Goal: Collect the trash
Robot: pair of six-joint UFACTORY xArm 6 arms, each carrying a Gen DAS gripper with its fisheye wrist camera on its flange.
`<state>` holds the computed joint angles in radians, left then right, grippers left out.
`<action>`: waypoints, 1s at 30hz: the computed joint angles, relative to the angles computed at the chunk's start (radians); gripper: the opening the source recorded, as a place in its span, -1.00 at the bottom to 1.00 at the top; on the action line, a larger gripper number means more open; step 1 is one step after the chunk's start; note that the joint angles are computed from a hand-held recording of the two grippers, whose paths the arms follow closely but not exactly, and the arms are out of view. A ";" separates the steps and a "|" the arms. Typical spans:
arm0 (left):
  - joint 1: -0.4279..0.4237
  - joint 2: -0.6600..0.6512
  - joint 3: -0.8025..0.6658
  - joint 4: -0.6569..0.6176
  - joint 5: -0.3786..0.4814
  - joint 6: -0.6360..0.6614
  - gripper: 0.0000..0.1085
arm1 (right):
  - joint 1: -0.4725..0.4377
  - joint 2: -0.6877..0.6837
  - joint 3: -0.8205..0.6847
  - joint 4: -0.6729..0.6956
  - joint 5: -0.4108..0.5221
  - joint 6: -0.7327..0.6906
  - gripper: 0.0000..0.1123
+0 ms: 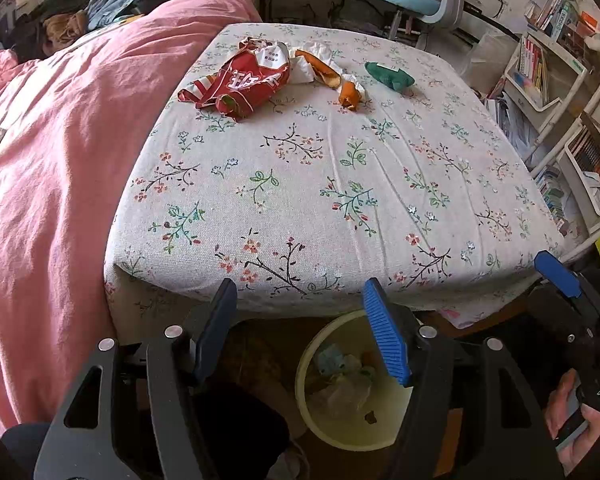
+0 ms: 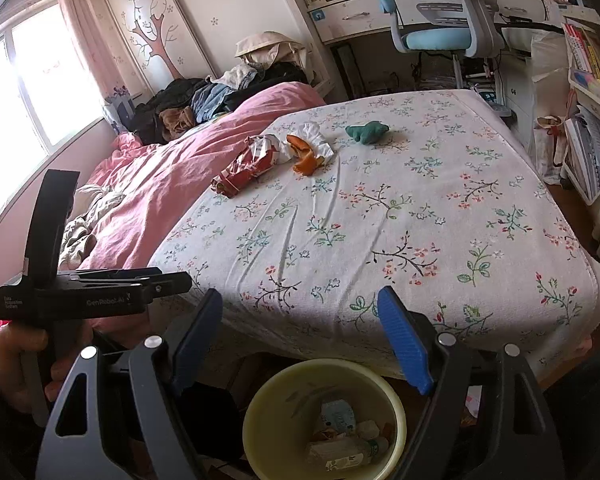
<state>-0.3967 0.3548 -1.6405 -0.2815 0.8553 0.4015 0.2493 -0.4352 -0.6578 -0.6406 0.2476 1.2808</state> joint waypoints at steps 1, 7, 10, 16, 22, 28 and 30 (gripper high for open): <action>0.000 0.001 -0.001 0.000 0.001 0.000 0.17 | 0.000 -0.001 0.001 -0.002 -0.001 0.003 0.36; -0.001 0.001 0.001 0.005 -0.001 -0.001 0.17 | 0.001 -0.001 0.000 0.001 0.002 0.001 0.36; -0.002 0.002 0.001 0.006 -0.001 -0.001 0.17 | 0.000 -0.002 0.001 0.001 0.001 0.001 0.36; -0.003 0.001 0.004 0.009 0.000 -0.002 0.18 | -0.001 -0.001 0.001 0.002 0.002 -0.001 0.36; -0.003 0.002 0.002 0.010 -0.001 -0.003 0.18 | -0.001 -0.002 0.002 0.008 0.001 -0.008 0.36; -0.003 0.003 0.001 0.010 0.000 -0.003 0.18 | -0.001 -0.003 0.002 0.007 0.001 -0.007 0.36; -0.003 0.003 0.001 0.010 0.000 -0.003 0.19 | -0.001 -0.002 0.001 0.007 0.001 -0.007 0.36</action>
